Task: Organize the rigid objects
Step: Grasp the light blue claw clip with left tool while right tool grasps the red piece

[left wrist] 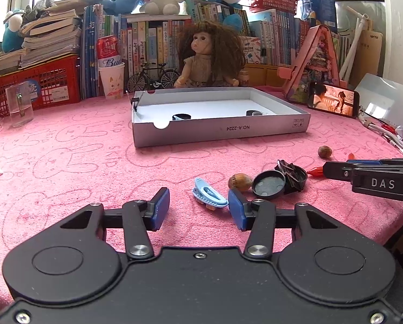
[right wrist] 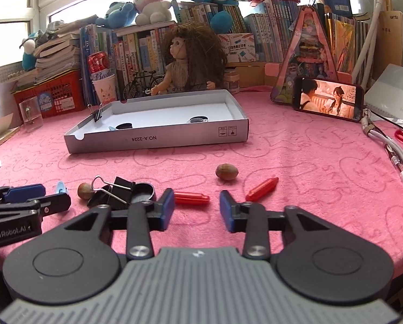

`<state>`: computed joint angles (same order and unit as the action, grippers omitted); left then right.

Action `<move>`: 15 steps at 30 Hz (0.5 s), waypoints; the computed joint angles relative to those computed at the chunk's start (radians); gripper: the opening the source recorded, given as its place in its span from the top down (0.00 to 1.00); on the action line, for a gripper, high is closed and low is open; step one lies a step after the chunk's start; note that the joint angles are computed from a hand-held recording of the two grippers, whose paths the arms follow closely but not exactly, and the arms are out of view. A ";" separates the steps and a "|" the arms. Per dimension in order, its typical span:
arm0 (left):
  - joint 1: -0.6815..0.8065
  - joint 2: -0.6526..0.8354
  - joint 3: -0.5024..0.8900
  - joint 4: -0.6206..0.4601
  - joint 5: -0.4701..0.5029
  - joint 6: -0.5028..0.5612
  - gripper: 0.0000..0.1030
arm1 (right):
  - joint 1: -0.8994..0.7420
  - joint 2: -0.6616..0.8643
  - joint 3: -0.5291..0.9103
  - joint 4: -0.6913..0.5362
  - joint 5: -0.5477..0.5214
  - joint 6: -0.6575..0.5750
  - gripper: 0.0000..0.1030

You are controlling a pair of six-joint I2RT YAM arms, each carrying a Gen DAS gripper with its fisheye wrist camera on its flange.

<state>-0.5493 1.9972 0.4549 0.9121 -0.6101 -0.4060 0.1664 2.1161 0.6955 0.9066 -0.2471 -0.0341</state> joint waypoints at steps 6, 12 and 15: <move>0.019 -0.007 0.000 -0.020 -0.011 -0.027 0.55 | 0.059 0.025 0.013 0.023 0.101 0.026 0.43; 0.023 0.001 -0.003 0.011 -0.007 -0.024 0.55 | 0.100 0.049 0.020 0.055 0.172 0.047 0.43; 0.016 0.007 0.002 0.016 -0.010 -0.027 0.55 | 0.115 0.058 0.028 0.059 0.197 0.062 0.42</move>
<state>-0.5332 2.0042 0.4573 0.9278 -0.6202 -0.4326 0.2818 2.1742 0.7234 0.9657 -0.0502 0.0282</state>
